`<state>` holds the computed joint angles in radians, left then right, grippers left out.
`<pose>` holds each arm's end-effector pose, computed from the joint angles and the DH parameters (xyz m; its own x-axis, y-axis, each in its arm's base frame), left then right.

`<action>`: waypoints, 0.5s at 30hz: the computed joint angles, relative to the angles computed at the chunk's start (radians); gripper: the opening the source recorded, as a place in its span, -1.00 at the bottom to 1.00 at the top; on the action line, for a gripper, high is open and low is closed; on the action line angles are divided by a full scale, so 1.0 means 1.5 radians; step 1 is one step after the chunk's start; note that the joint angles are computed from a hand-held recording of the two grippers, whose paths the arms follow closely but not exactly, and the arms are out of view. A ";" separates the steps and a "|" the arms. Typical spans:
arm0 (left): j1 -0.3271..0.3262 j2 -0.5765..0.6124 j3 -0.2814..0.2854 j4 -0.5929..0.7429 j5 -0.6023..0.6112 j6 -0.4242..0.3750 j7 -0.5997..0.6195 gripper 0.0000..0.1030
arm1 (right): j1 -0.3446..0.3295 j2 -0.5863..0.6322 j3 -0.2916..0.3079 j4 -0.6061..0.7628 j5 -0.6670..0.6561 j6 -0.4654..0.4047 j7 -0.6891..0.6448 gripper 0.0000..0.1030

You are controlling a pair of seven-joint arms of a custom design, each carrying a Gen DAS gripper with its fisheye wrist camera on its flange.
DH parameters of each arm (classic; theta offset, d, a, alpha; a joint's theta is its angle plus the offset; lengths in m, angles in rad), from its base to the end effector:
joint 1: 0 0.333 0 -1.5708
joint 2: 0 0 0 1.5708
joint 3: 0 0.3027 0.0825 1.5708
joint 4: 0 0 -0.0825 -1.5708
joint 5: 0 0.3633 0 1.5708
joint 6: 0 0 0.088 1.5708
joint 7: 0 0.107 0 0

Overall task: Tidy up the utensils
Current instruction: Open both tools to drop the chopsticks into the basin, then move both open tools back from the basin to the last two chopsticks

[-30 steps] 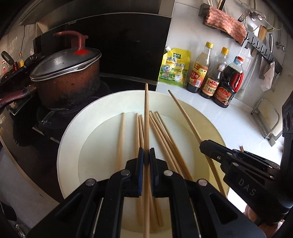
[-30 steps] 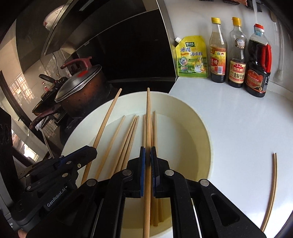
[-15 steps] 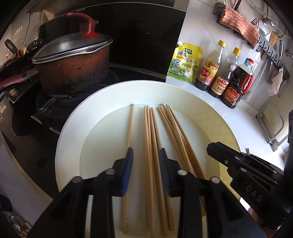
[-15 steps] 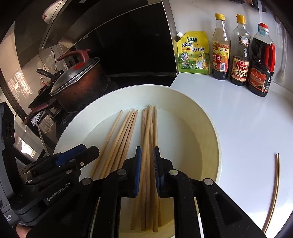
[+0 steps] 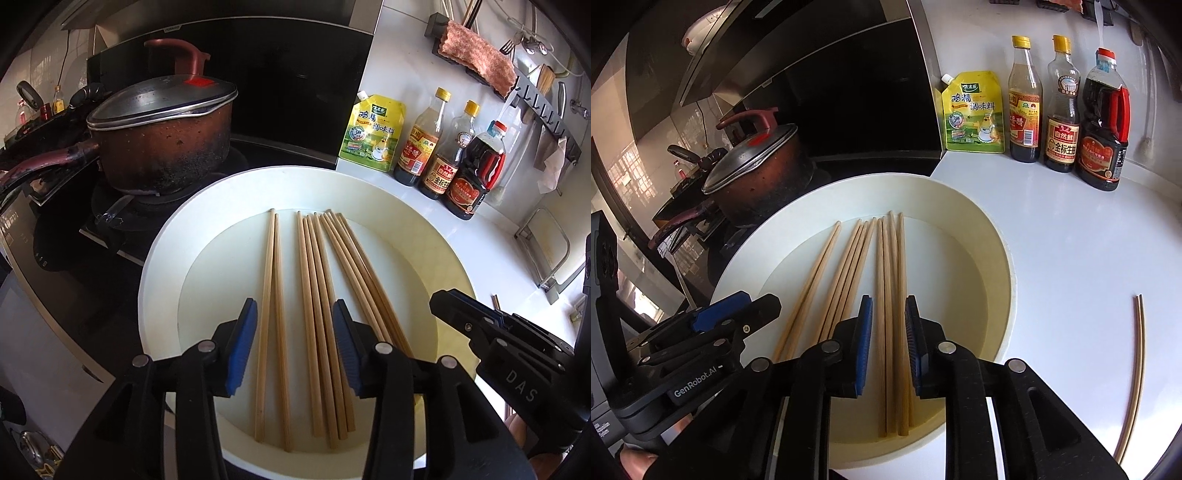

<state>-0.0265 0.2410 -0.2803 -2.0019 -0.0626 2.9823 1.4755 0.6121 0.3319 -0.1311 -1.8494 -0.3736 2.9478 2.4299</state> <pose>0.5997 -0.1735 0.4309 -0.1850 -0.9664 0.1786 -0.7514 0.0220 -0.6594 0.5665 0.3327 0.4325 0.0832 -0.9643 -0.2512 -0.7394 0.1092 -0.6643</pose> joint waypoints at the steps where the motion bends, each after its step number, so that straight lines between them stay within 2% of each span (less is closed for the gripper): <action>1: 0.000 -0.005 0.000 -0.006 0.000 0.003 0.000 -0.18 | 0.005 -0.006 -0.006 -0.008 -0.006 0.004 0.008 -0.65; 4: -0.013 -0.018 0.012 -0.022 0.017 0.013 -0.018 -0.05 | 0.023 -0.026 -0.028 -0.031 -0.043 0.011 0.049 -0.64; 6: -0.023 -0.025 0.022 -0.032 0.037 0.016 -0.037 -0.04 | 0.030 -0.040 -0.037 -0.047 -0.074 0.019 0.081 -0.61; 9: -0.021 -0.036 0.015 -0.045 0.034 0.021 -0.037 -0.04 | 0.038 -0.062 -0.050 -0.069 -0.140 0.019 0.143 -0.54; 13: -0.030 -0.049 0.016 -0.061 0.040 0.030 -0.047 0.04 | 0.031 -0.095 -0.051 -0.104 -0.218 0.023 0.219 -0.50; 15: -0.037 -0.056 0.017 -0.069 0.046 0.036 -0.054 0.10 | 0.027 -0.112 -0.053 -0.123 -0.263 0.026 0.263 -0.39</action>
<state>-0.0818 0.1573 -0.2551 -2.1058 0.0071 3.0363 1.3951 0.6529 0.1642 -0.2099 -2.0344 -0.7684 2.9864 2.8249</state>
